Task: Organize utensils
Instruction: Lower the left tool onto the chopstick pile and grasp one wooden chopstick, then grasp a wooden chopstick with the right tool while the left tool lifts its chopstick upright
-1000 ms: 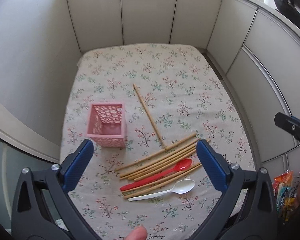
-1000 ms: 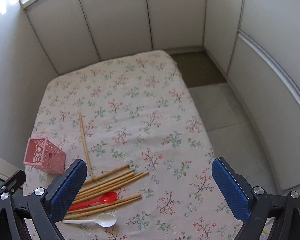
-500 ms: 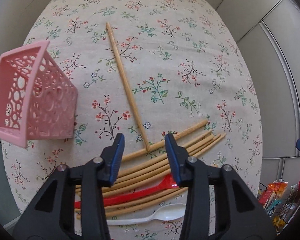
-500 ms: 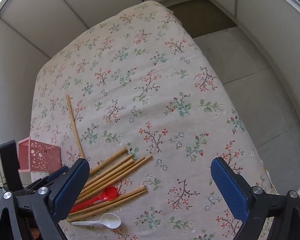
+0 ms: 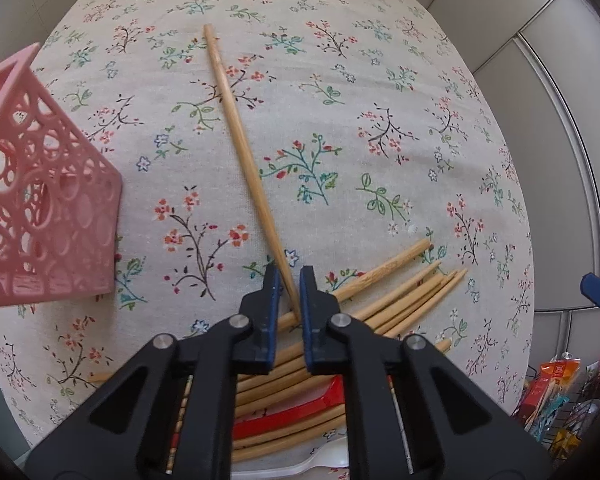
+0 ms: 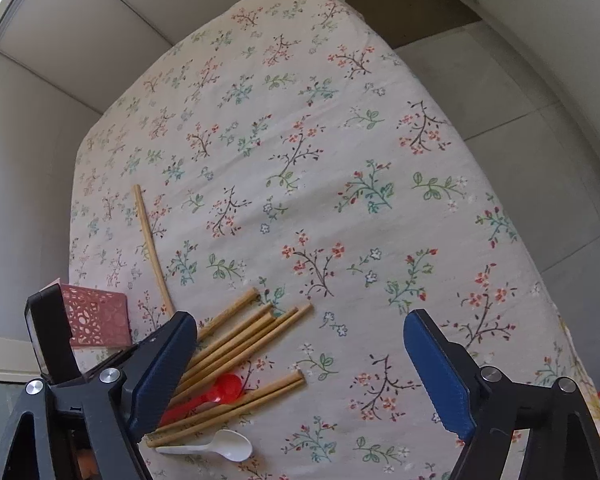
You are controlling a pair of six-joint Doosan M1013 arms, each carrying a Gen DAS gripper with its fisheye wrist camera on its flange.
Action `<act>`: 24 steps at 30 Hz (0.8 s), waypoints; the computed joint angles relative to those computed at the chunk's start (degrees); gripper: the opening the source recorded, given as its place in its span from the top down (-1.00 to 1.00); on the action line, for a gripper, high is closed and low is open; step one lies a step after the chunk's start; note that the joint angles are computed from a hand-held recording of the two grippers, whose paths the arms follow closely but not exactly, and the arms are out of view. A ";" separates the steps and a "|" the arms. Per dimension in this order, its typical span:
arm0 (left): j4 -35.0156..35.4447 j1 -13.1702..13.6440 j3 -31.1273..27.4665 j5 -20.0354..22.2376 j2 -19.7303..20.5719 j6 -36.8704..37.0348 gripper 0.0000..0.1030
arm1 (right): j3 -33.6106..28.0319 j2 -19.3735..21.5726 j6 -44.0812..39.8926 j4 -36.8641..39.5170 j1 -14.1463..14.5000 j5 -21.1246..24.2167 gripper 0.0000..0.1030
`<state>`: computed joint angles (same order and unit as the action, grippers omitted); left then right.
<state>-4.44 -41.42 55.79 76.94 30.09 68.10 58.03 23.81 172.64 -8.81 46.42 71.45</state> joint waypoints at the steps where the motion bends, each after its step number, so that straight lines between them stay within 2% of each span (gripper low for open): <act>1: 0.71 -0.17 0.12 -0.11 -0.21 0.22 0.87 | 0.33 0.00 -0.01 0.59 -0.16 -0.82 -0.69; 7: 4.26 -1.08 1.28 -2.36 -3.17 3.50 0.90 | 1.67 0.54 0.96 3.37 -1.03 -5.22 -0.54; 10: 6.88 -1.48 2.73 -4.60 -5.36 4.52 0.90 | 1.90 1.20 0.84 4.82 -1.44 -7.29 -0.36; 15: 10.14 -1.74 4.01 -7.38 -7.82 5.24 0.90 | 1.36 2.89 -0.47 7.99 -1.92 -11.17 0.14; 20: 11.56 -1.60 4.79 -10.17 -9.70 6.05 0.90 | 0.51 4.95 -1.93 12.72 -2.45 -15.29 0.47; 22: 11.78 -1.58 5.54 -11.35 -10.54 6.38 0.90 | -1.01 6.34 -1.97 14.30 -2.56 -13.74 0.51; 24: 11.96 -1.52 5.98 -12.03 -11.13 6.71 0.90 | -3.36 8.05 -1.14 14.94 -2.58 -9.99 0.51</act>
<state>7.52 -42.94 61.78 64.91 18.96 74.81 54.68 31.86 171.49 6.13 43.83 61.45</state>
